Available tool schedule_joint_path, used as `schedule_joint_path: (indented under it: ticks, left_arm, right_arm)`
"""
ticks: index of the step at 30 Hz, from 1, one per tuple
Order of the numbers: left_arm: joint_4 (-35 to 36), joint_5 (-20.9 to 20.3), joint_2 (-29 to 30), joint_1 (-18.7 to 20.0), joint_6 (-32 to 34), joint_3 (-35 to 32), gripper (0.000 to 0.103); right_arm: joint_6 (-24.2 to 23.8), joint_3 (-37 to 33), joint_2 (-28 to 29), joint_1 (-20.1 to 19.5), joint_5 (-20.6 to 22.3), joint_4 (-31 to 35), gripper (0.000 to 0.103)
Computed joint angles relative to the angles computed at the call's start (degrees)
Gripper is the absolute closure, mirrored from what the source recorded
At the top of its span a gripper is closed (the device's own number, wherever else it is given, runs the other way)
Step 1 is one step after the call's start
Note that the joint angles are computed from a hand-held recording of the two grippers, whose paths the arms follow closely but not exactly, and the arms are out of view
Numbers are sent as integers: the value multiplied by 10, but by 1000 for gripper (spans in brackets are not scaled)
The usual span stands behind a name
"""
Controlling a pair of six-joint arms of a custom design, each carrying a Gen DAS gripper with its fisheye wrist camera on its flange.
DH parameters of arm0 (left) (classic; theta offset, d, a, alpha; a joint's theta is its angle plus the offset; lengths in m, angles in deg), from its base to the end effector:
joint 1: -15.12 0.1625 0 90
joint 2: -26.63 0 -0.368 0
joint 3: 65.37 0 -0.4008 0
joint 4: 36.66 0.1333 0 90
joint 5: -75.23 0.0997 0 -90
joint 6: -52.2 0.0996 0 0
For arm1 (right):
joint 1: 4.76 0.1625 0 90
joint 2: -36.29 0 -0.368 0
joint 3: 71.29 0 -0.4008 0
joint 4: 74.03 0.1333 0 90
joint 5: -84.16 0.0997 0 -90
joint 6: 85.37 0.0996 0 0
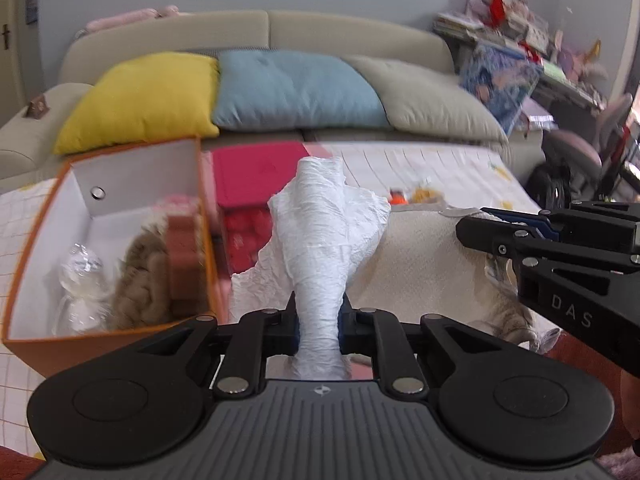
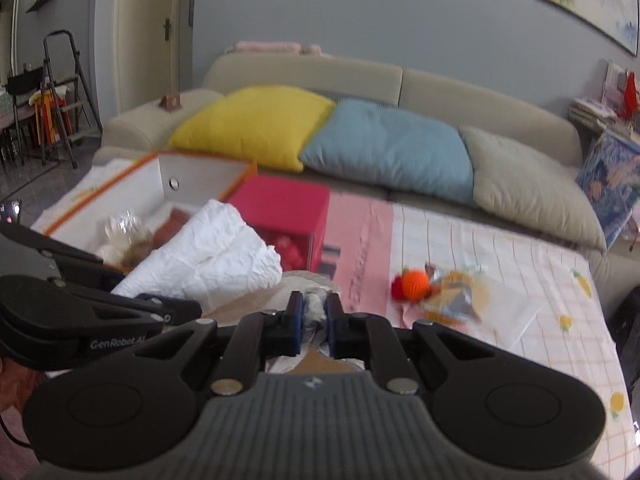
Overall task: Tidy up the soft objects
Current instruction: 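Lower the tissue into the box with the left tool while the right tool drops the pad in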
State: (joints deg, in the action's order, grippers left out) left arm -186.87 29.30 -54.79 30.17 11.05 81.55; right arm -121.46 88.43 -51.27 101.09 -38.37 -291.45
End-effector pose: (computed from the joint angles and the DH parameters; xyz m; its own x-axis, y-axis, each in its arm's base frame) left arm -0.2504 -0.2771 0.0812 -0.7266 0.3649 -0.5822 0.6420 0.6622 -0.3863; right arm 0.1489 -0.2324 0.1827 -0.6613 -0.1655 0.7317 -0.6746 0.5577 -0.4835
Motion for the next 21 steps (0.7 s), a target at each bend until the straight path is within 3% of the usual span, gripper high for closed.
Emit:
schedule_joint_path:
  ticks: [6, 11, 17, 21]
  left_arm:
    - [14, 49, -62, -2, 12, -4, 87]
    - [9, 92, -87, 18, 49, -17, 87]
    - [-13, 136, -68, 78, 96, -47, 87]
    - [-41, 145, -39, 133, 147, -70, 87]
  right_arm:
    - [-12, -57, 34, 59, -27, -12, 94]
    - [-3, -112, 65, 76, 0, 2, 94]
    - [-9, -197, 162, 81, 32, 0, 93]
    - [-20, -256, 238, 77, 40, 5, 93]
